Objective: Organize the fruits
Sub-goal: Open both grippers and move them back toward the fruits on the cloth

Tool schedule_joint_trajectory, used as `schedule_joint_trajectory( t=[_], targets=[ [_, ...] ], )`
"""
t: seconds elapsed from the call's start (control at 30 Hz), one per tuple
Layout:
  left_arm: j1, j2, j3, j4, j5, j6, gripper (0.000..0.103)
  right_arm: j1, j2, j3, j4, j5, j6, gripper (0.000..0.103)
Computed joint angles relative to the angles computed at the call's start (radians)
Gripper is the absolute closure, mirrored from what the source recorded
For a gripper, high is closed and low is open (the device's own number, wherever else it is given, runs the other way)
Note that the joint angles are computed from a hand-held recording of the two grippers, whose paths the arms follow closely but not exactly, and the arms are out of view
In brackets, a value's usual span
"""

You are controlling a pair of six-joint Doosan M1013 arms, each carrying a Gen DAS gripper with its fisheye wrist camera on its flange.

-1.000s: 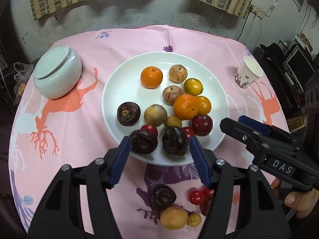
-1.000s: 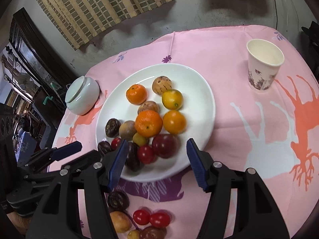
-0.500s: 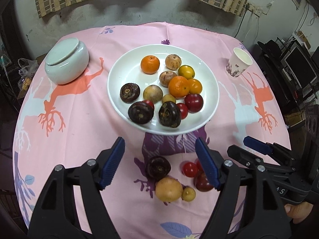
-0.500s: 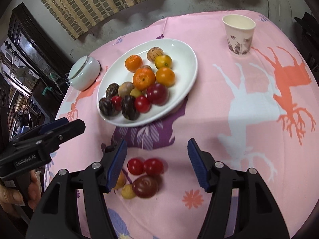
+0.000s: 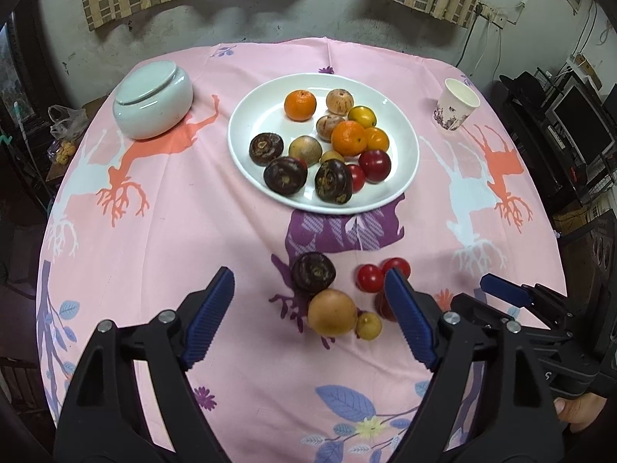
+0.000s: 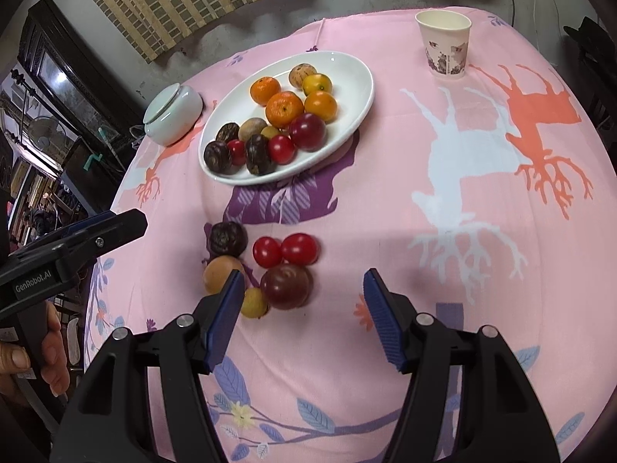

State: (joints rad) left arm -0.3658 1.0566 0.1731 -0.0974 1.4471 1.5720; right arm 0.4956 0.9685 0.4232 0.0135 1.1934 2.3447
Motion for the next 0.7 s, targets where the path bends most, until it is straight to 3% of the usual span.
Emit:
schedule_joint_trajectory(
  t=[0.1,0.37,0.47,0.7],
  targets=[
    [0.002,-0.041,0.086,0.005,-0.032,-0.005,0.020,0.004,-0.010,0.021,0.006,-0.002,-0.005,0.038],
    [0.004,-0.084,0.188,0.018,-0.061,-0.018,0.017,0.012,-0.009,0.030,0.011,0.021,-0.018,0.037],
    [0.006,-0.098,0.227,0.024,-0.069,-0.019,0.015,0.019,0.012,-0.007,-0.014,0.058,-0.041,0.027],
    [0.023,-0.140,0.362,0.029,-0.096,-0.034,0.015,0.032,0.082,-0.120,-0.039,0.154,-0.121,0.025]
  ],
)
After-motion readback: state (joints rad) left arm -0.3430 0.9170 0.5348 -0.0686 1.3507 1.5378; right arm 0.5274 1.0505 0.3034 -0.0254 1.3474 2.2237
